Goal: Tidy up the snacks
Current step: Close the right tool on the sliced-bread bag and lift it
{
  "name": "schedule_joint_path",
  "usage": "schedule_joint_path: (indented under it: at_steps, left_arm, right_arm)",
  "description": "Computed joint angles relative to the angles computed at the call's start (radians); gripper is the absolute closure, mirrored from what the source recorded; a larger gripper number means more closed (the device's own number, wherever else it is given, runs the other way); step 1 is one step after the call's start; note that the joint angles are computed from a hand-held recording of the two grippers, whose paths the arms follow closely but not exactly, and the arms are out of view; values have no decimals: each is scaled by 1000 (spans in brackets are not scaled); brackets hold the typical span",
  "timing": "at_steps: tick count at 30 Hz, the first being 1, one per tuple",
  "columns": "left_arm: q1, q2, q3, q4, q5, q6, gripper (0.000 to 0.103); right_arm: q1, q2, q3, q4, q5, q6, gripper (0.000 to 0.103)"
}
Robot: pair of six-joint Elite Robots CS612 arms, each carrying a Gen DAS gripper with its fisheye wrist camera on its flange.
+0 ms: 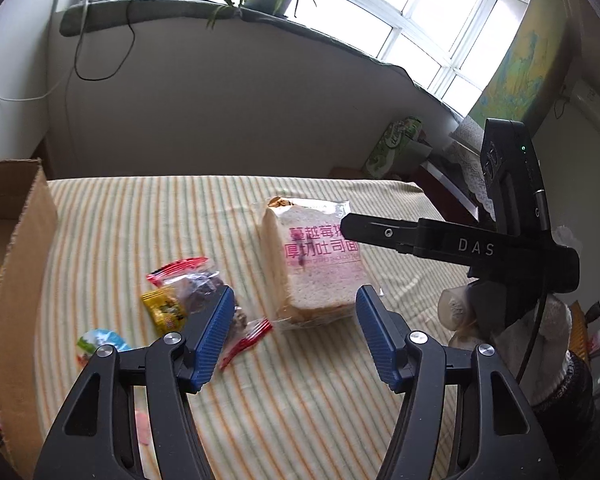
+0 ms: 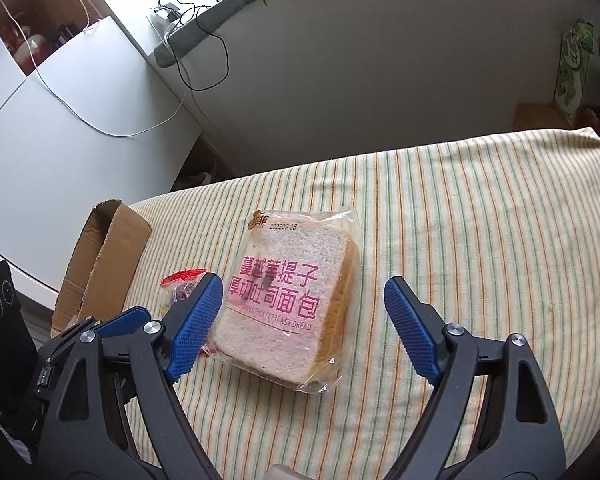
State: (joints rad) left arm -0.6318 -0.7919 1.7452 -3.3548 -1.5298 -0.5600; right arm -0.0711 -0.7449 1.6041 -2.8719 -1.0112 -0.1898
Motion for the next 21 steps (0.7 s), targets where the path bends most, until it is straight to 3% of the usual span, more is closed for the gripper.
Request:
schedule_joint_path:
  at_steps: [8,17,21]
  left_arm:
    - [9,50,-91,71,-67,33,40]
    - [25,82,-142,140,-130,-13,40]
    - [33,82,-142,145,-151,-18,35]
  right_arm:
    - [-11,21,-31,80,58,-22,18]
    - [-8,32,-51,139,81,-68,18]
    - [-3,38,-64,183,84,-88,28]
